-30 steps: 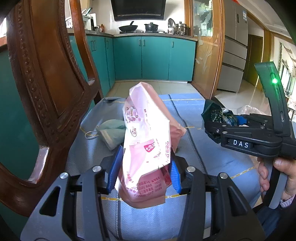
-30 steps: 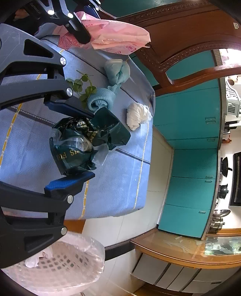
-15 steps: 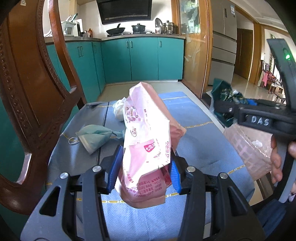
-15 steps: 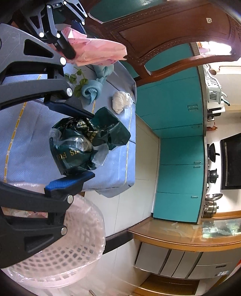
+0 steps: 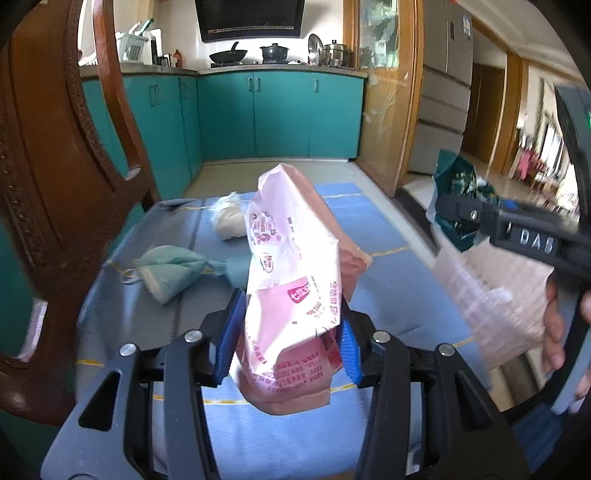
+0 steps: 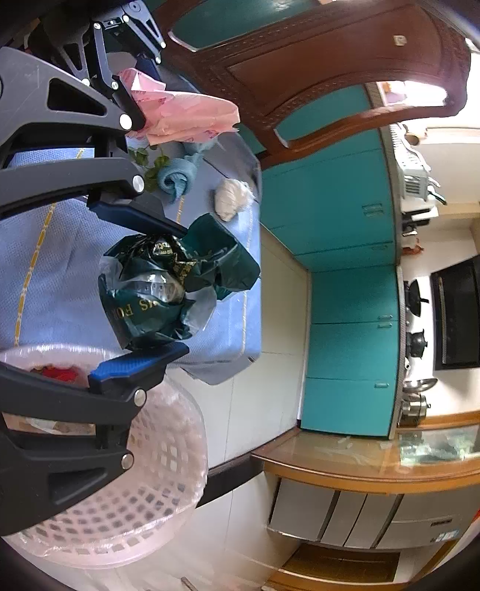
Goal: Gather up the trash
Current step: 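Drop the pink packet into the basket with the left tool while the right tool drops the green bag, then grasp the light blue face mask with the left tool while the right tool grasps the leafy sprig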
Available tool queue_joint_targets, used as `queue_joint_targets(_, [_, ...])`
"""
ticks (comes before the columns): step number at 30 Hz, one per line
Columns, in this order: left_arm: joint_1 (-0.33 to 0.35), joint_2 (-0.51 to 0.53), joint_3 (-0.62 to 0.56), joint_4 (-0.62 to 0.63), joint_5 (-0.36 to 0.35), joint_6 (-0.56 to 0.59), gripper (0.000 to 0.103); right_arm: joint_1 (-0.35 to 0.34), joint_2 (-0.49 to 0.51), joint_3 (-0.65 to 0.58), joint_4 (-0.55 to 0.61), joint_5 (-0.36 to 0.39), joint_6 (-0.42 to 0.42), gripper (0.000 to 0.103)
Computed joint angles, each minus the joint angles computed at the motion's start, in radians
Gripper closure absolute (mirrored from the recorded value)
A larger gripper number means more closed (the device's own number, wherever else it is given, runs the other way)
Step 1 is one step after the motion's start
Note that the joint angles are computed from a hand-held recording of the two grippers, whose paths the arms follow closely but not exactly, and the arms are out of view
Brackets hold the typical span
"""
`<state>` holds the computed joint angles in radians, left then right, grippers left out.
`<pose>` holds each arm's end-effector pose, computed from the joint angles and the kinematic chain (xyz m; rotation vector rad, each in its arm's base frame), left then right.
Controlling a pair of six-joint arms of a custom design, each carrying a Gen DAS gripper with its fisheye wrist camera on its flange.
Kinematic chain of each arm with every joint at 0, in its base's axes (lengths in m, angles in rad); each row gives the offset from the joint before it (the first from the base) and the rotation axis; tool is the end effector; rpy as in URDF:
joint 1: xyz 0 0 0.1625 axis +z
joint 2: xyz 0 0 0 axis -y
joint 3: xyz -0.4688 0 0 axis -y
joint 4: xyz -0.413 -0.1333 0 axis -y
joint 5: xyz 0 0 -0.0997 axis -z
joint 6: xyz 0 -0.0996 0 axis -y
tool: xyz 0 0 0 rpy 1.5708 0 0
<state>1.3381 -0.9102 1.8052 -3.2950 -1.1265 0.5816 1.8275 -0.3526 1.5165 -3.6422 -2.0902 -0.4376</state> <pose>0.0146 -0.7019 0.2232 0.7343 2.3078 -0.9501 0.2672 -0.6876 -0.0296 0.5117 -2.3067 1.0819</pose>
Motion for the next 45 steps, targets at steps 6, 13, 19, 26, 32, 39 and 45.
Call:
queue_joint_targets(6, [-0.019, -0.004, -0.007, 0.1, -0.135, -0.1, 0.055, -0.027, -0.063, 0.095, -0.109, -0.029, 0.03, 0.046])
queue_joint_targets(13, [-0.071, 0.033, 0.013, 0.149, -0.215, -0.073, 0.055, -0.072, -0.165, 0.244, -0.224, -0.11, 0.081, 0.046])
queue_joint_targets(19, [-0.128, 0.123, -0.092, 0.322, -0.259, -0.082, 0.055, -0.119, -0.233, 0.342, -0.308, -0.135, 0.164, 0.046])
queue_joint_targets(26, [-0.13, 0.177, -0.156, 0.491, -0.343, -0.057, 0.031, -0.162, -0.282, 0.383, -0.275, -0.105, 0.341, 0.028])
queue_joint_targets(32, [-0.136, 0.165, -0.102, 0.144, -0.152, 0.013, 0.03, -0.159, -0.273, 0.36, -0.247, -0.043, 0.381, 0.025])
queue_joint_targets(39, [-0.083, 0.233, -0.288, -0.187, 0.281, 0.127, 0.031, -0.078, -0.151, 0.181, -0.128, 0.01, 0.226, 0.025])
queue_joint_targets(45, [-0.007, 0.252, -0.432, 0.054, 0.383, 0.016, 0.055, -0.026, -0.02, -0.023, 0.103, 0.06, 0.154, 0.025])
